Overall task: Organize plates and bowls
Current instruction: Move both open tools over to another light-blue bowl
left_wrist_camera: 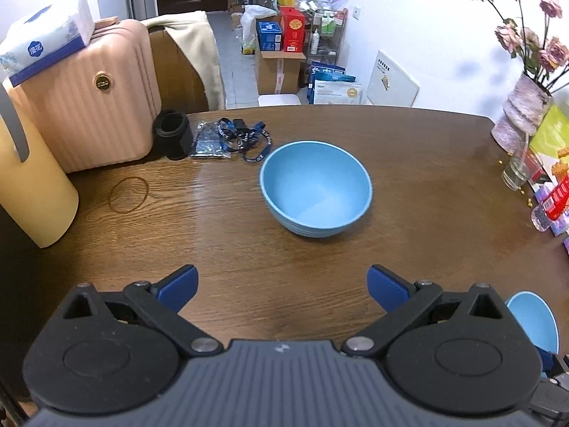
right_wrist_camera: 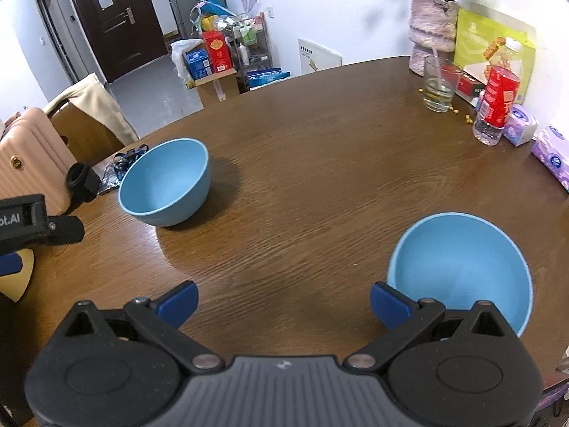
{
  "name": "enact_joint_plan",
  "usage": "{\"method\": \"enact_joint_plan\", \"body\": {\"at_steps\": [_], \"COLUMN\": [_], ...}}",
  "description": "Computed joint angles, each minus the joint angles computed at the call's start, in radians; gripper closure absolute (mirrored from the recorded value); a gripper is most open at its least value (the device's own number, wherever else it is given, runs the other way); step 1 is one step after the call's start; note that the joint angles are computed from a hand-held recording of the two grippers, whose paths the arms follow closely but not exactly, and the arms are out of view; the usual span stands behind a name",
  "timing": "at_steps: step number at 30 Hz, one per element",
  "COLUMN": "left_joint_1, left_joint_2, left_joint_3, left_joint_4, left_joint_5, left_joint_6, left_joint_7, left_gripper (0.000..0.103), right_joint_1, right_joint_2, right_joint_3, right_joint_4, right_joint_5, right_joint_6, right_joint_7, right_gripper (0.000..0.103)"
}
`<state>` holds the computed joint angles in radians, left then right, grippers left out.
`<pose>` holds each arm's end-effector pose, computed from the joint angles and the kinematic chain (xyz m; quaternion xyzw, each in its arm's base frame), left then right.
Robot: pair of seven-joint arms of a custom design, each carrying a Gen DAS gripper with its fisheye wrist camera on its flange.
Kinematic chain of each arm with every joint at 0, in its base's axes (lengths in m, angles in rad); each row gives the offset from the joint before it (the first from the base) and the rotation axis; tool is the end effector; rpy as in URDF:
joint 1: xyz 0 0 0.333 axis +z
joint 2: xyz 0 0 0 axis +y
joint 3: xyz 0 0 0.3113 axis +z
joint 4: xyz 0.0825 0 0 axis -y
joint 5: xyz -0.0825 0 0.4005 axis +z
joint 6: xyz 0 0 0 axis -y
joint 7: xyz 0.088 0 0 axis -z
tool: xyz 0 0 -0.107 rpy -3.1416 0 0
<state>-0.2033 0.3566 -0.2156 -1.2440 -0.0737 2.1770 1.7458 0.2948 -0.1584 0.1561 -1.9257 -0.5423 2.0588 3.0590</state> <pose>0.6680 -0.2658 0.6296 -0.4732 0.8299 -0.2689 0.1228 0.5122 0.2231 0.5860 -0.3382 0.8927 -0.2343 0.1837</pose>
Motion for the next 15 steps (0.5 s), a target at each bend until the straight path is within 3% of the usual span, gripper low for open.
{"method": "enact_joint_plan", "body": {"at_steps": [15], "left_joint_1": [-0.014], "left_joint_2": [0.194], "left_joint_3": [0.013], "left_joint_4": [0.288], "left_joint_5": [0.023], "left_joint_6": [-0.104], "left_joint_7": [-0.024], "left_gripper": [0.0], "right_joint_1": [0.023], "right_joint_2": [0.147], "right_joint_3": [-0.041], "right_joint_4": [0.164], "right_joint_5": [0.009], "right_joint_6": [-0.017], "right_joint_7": [-0.058], "right_gripper": [0.0]}}
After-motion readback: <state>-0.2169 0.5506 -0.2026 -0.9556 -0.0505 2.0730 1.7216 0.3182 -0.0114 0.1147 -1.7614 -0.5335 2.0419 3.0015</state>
